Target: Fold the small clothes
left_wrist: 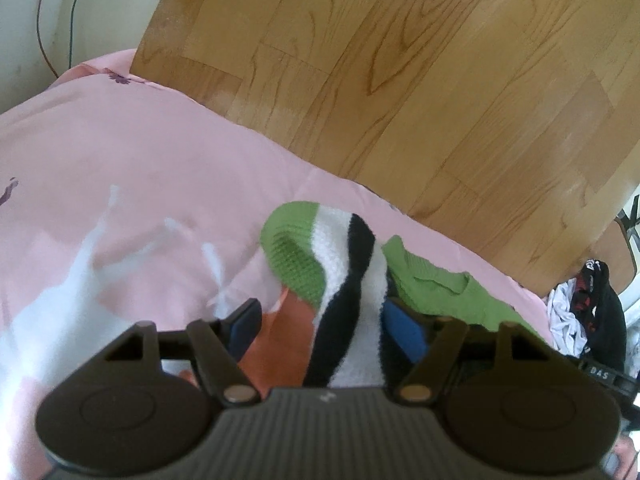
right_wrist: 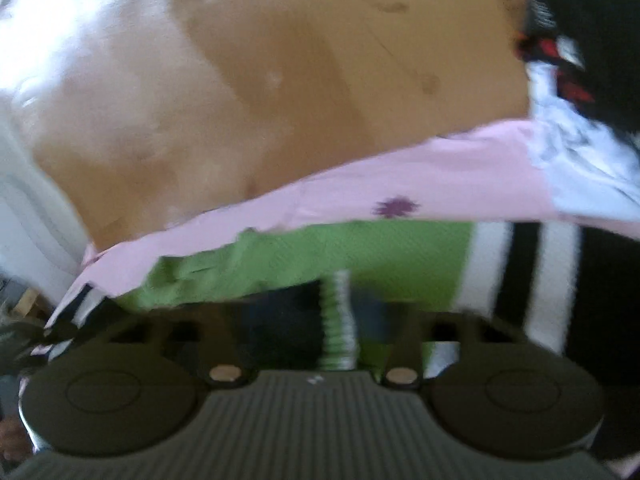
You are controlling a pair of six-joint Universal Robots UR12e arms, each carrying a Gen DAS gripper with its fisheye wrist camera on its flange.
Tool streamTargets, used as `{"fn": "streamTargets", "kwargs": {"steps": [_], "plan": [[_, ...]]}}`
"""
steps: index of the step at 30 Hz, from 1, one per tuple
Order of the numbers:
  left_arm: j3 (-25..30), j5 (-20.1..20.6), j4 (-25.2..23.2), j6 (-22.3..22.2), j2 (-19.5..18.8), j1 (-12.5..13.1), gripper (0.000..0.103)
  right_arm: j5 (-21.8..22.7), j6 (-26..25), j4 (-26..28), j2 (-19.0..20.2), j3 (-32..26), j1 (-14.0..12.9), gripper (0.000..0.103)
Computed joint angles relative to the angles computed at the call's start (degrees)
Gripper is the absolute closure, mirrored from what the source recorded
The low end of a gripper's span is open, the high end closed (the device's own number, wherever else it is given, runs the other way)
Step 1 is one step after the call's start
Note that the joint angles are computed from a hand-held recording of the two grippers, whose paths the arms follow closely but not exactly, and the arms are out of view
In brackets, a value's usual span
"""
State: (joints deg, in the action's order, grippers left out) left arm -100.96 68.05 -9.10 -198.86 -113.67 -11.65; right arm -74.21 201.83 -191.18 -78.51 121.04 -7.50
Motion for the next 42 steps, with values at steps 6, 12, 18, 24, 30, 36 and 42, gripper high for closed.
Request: {"fn": "streamTargets", "kwargs": {"steps": [6, 12, 18, 24, 30, 36, 42], "plan": [[3.36, 5.51, -3.89, 7.38, -1.06, -2.84, 0.075, -10.28, 2.74, -4.06, -1.78, 3.02, 0.51, 0.089], [2.1, 13.17, -7.36, 12.16, 2.61, -4.15, 0.045, -6.73, 6.17, -5.49, -5.97, 8.34, -1.15, 0.049], [-6.96, 3.05, -13.82, 14.96, 12.3, -0.52, 0.036, 2.34, 5.25, -6.76, -13.58, 16.77, -5.55, 0.049], [-14.4, -1.05, -20.13, 18.84, 19.59, 0.59, 0.037, 6.77, 6.42, -4.06, -21.99, 24.37, -9.16, 0.049], [-18.75, 1.26, -19.67, 17.39, 24.1, 1.29, 0.036, 11.16, 1.27, 2.06, -29.26, 29.09, -10.91, 0.049], [-20.93, -1.44, -17.7, 18.08, 25.1, 1.9, 0.082, 13.64, 0.99, 3.0, -30.82, 31.0, -11.62, 0.047], [-23.11, -4.41, -16.04, 16.85, 27.49, 2.72, 0.095, 13.78, -0.58, -0.34, -25.99, 29.14, -7.76, 0.091]]}}
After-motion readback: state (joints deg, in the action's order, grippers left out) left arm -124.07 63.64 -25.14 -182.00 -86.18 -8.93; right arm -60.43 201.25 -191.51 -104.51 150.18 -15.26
